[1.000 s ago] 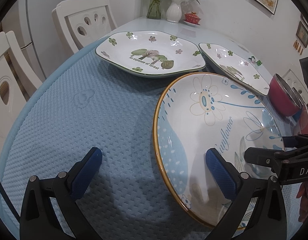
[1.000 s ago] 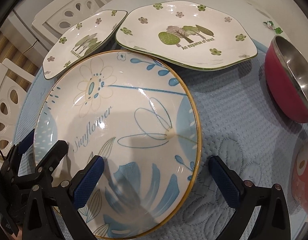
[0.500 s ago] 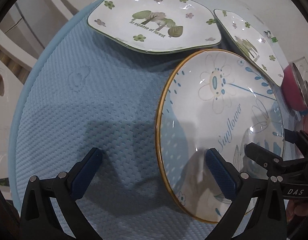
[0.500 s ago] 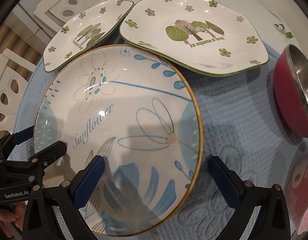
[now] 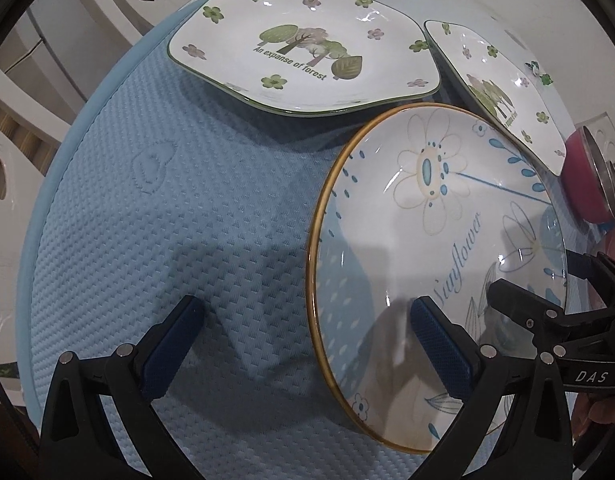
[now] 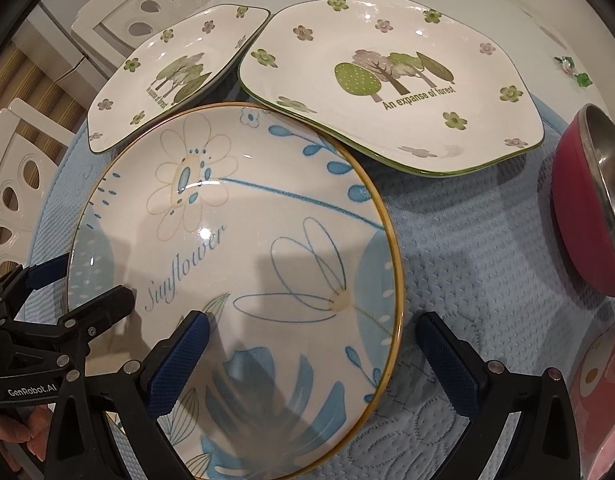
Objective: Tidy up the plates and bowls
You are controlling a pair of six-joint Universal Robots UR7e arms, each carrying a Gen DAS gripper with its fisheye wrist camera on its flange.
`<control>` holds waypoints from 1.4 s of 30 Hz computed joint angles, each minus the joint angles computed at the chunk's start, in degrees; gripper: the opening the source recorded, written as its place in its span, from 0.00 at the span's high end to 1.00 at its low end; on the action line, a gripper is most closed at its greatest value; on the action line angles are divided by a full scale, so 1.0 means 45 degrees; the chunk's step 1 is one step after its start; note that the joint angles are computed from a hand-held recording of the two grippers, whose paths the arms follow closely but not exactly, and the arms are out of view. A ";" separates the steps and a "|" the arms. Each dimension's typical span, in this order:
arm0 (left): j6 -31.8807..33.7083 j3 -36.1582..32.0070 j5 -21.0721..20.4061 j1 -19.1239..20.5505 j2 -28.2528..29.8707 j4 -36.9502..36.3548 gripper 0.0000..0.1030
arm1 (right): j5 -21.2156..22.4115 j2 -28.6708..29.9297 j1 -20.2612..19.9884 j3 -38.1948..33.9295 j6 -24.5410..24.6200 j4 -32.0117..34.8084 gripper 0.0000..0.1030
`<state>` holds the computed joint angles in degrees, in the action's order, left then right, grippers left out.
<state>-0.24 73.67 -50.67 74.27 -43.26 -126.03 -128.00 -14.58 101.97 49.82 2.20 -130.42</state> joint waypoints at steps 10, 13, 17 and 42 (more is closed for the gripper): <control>0.0291 -0.0128 -0.0096 -0.0023 0.0146 -0.0136 0.01 | 0.0022 -0.0078 0.0015 0.0220 -0.0116 -0.0193 0.00; 0.0521 -0.0228 -0.0188 0.0000 0.0159 -0.0208 0.07 | 0.0034 -0.0102 0.0017 0.0266 -0.0241 -0.0235 0.00; 0.1044 -0.0686 -0.0423 0.0015 0.0358 -0.0225 0.21 | 0.0122 -0.0120 -0.0010 0.0184 -0.0356 -0.0273 0.05; 0.1211 -0.1558 -0.2027 -0.0041 0.0723 0.1110 0.43 | 0.2117 -0.1069 -0.0272 0.0888 0.1344 0.0237 0.40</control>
